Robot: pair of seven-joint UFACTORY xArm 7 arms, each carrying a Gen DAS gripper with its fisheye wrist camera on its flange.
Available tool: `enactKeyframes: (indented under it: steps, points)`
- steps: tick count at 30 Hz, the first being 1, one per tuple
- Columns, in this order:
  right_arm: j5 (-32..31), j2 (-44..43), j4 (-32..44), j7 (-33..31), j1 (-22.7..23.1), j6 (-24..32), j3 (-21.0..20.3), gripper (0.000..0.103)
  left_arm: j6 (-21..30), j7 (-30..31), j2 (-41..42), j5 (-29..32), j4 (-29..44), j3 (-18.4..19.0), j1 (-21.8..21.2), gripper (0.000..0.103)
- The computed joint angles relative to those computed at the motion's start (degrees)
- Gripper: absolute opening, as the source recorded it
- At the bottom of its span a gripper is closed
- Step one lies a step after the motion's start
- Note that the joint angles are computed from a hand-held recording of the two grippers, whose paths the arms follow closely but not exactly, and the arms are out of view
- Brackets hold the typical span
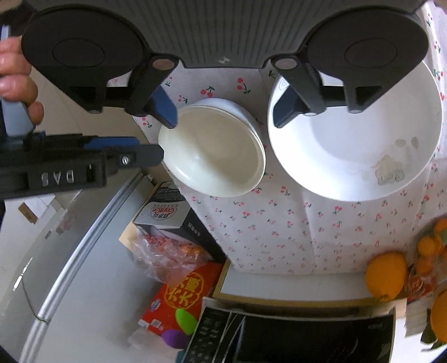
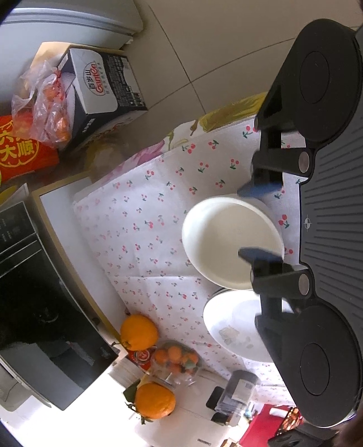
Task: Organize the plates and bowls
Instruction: 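Lower the bowl into the bowl stack and open both grippers, then move the right gripper to the bowl stack rim and close it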
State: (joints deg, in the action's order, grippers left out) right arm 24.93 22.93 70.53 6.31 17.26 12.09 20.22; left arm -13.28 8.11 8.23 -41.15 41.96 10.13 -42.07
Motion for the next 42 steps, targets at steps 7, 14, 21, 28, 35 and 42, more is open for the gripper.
enactKeyframes:
  steps: [7, 14, 21, 28, 35, 42]
  points:
    - [-0.3, 0.1, -1.7, -5.7, -2.4, -6.1, 3.2, 0.083, -12.0, -5.7, 0.6, 10.3, -5.2, -11.1, 10.5, 0.096]
    - [-6.4, 3.7, -2.3, -10.2, -5.6, -14.3, 7.5, 0.088, -22.7, -5.1, 3.8, 12.2, -8.2, -16.4, 13.4, 0.099]
    - [-11.6, 9.5, -2.1, -9.4, -14.6, -18.0, 16.9, 0.088, -29.8, 4.2, 8.6, 2.2, -7.1, -16.9, 8.1, 0.098]
    - [-18.1, 14.4, -1.0, -7.3, -19.7, -19.7, 22.2, 0.088, -38.5, 12.1, 11.4, -3.0, -6.3, -18.8, 5.0, 0.093]
    - [-23.9, 17.1, 1.1, -4.1, -20.0, -18.9, 22.2, 0.088, -31.7, 10.2, 11.3, -1.4, -3.9, -19.8, 6.8, 0.084]
    - [-26.6, 19.0, 3.0, -3.1, -20.5, -17.9, 22.4, 0.087, -32.7, 16.1, 16.0, -14.3, 3.2, -18.3, 2.5, 0.084]
